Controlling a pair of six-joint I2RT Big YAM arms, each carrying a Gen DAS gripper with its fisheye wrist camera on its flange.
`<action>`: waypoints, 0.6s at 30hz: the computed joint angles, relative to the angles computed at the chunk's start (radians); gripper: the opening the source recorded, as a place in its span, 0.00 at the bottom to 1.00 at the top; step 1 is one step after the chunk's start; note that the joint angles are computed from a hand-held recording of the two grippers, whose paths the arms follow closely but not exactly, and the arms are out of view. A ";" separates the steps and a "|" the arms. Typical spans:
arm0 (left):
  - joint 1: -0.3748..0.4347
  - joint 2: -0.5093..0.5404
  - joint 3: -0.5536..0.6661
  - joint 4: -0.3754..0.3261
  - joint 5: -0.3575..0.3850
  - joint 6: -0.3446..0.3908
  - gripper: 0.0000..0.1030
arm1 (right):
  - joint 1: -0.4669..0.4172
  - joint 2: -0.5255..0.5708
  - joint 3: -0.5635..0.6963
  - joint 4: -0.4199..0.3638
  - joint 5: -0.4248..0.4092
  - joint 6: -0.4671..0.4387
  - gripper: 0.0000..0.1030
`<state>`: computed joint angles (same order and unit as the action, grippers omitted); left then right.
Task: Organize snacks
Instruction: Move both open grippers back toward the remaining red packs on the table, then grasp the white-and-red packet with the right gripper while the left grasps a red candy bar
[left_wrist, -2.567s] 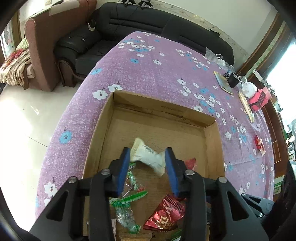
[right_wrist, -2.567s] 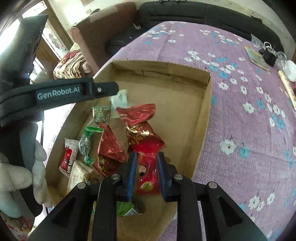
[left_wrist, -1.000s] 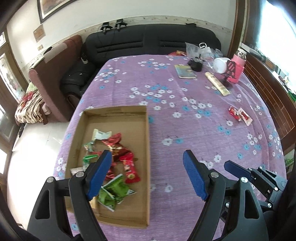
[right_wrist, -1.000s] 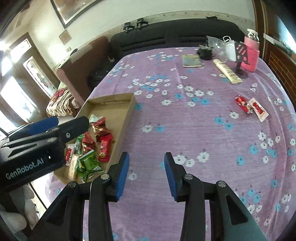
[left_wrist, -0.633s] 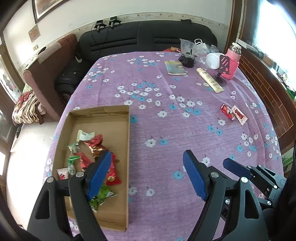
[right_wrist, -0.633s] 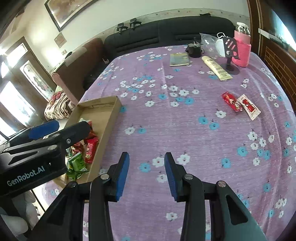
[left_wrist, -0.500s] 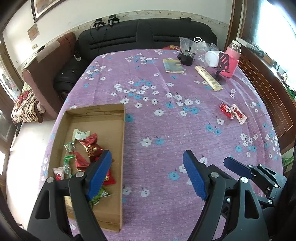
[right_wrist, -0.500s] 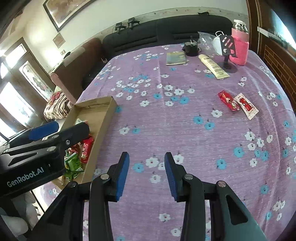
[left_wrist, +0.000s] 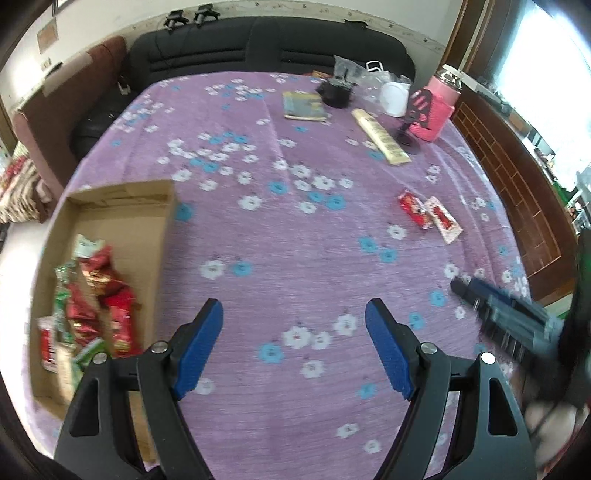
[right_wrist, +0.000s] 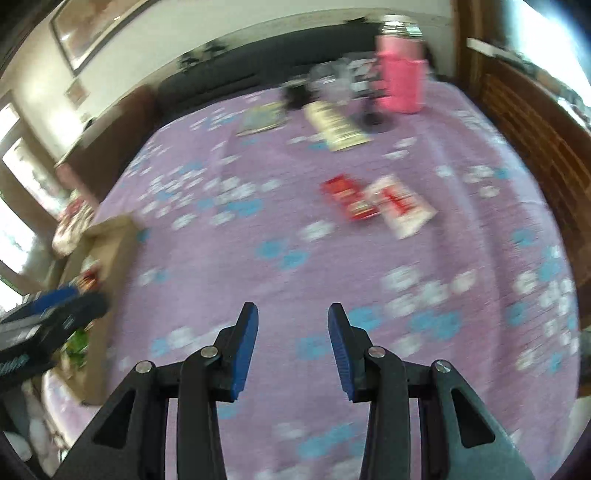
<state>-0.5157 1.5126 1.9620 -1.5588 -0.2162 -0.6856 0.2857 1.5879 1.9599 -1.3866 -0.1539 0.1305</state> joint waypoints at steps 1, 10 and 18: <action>0.001 0.005 -0.001 0.012 0.018 -0.006 0.78 | -0.023 0.013 0.013 0.006 0.005 -0.008 0.38; 0.030 0.126 0.074 0.112 0.170 -0.080 0.77 | -0.127 0.206 0.206 0.007 -0.014 -0.141 0.41; 0.043 0.258 0.205 0.119 0.199 -0.082 0.77 | -0.105 0.317 0.318 -0.051 -0.078 -0.256 0.41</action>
<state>-0.4726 1.7703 2.1666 -1.4402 -0.0173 -0.7674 0.1804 1.9052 2.2783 -1.4373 -0.2322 -0.1252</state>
